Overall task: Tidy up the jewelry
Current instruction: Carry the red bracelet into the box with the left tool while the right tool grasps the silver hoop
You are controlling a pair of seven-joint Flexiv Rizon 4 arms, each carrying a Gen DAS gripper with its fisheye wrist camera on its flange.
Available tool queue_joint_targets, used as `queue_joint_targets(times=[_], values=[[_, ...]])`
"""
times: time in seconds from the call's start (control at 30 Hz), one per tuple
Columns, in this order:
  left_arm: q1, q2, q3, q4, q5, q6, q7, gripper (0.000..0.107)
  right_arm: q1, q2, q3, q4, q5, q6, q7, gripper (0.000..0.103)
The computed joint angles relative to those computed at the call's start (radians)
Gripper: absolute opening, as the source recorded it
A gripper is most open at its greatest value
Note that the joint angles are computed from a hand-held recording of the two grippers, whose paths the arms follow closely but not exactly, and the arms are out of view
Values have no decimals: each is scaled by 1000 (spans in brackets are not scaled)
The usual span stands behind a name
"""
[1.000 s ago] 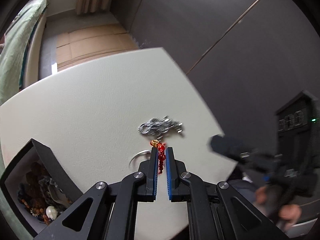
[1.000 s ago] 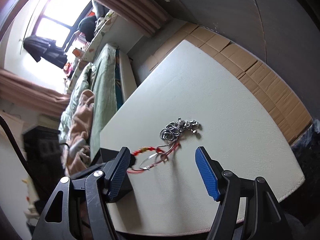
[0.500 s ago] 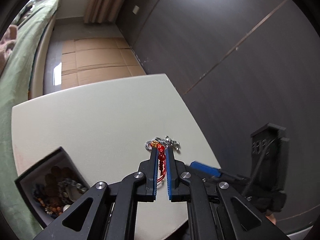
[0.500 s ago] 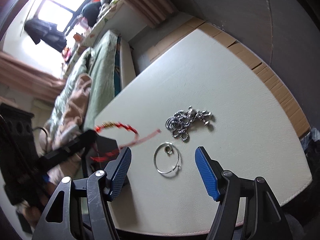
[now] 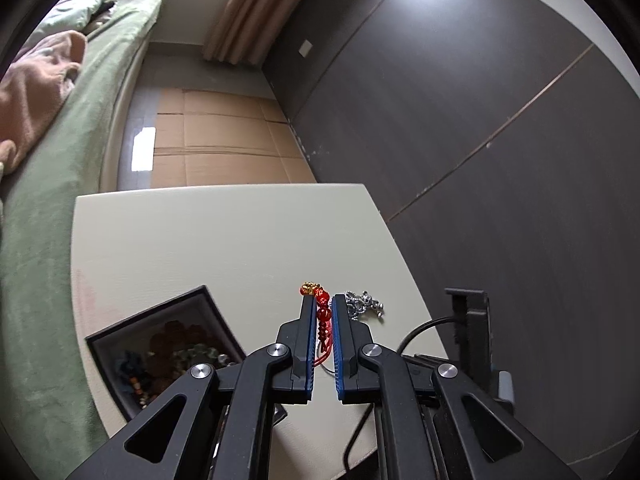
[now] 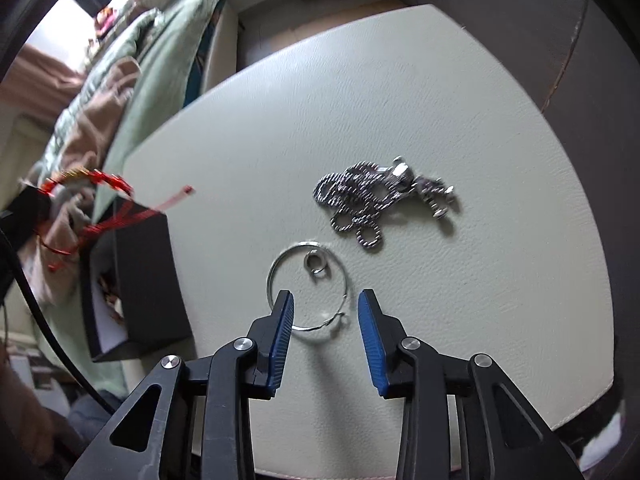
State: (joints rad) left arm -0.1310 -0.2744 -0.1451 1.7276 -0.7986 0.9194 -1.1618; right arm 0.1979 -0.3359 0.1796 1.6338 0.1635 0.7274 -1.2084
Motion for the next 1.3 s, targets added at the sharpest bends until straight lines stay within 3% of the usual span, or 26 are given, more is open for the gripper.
queue_joint_targets(times=[0.13,0.2,0.27,0.4,0.8,0.9,1.0,1.13,1.17,1.27,1.3], values=[[8,29,-1,38,-67,24,31,7,46,1,-24,8,-122,-31,50,28],[10,40,2,55,-100,31,44,7,69,2,-38,11,-199,-60,78,16],[10,49,5,68,-125,33,56,7,86,-4,-41,4,-255,-89,84,13],[7,64,12,91,-161,40,80,7,94,-8,-41,-6,-307,-133,58,5],[-11,122,36,169,-266,123,131,7,64,59,-30,15,-250,-75,73,4],[-17,130,48,185,-243,146,112,7,58,76,-25,8,-226,-45,63,4],[-8,125,48,191,-278,126,104,7,63,84,-20,-7,-211,-19,62,4],[9,104,58,176,-241,84,34,9,63,82,-3,-33,-148,23,38,4],[12,102,57,176,-241,84,29,17,63,81,0,-37,-134,29,31,4],[8,109,46,191,-297,131,59,81,71,68,13,-52,-94,54,20,4],[3,115,43,200,-323,161,73,85,75,61,18,-61,-80,59,15,4]])
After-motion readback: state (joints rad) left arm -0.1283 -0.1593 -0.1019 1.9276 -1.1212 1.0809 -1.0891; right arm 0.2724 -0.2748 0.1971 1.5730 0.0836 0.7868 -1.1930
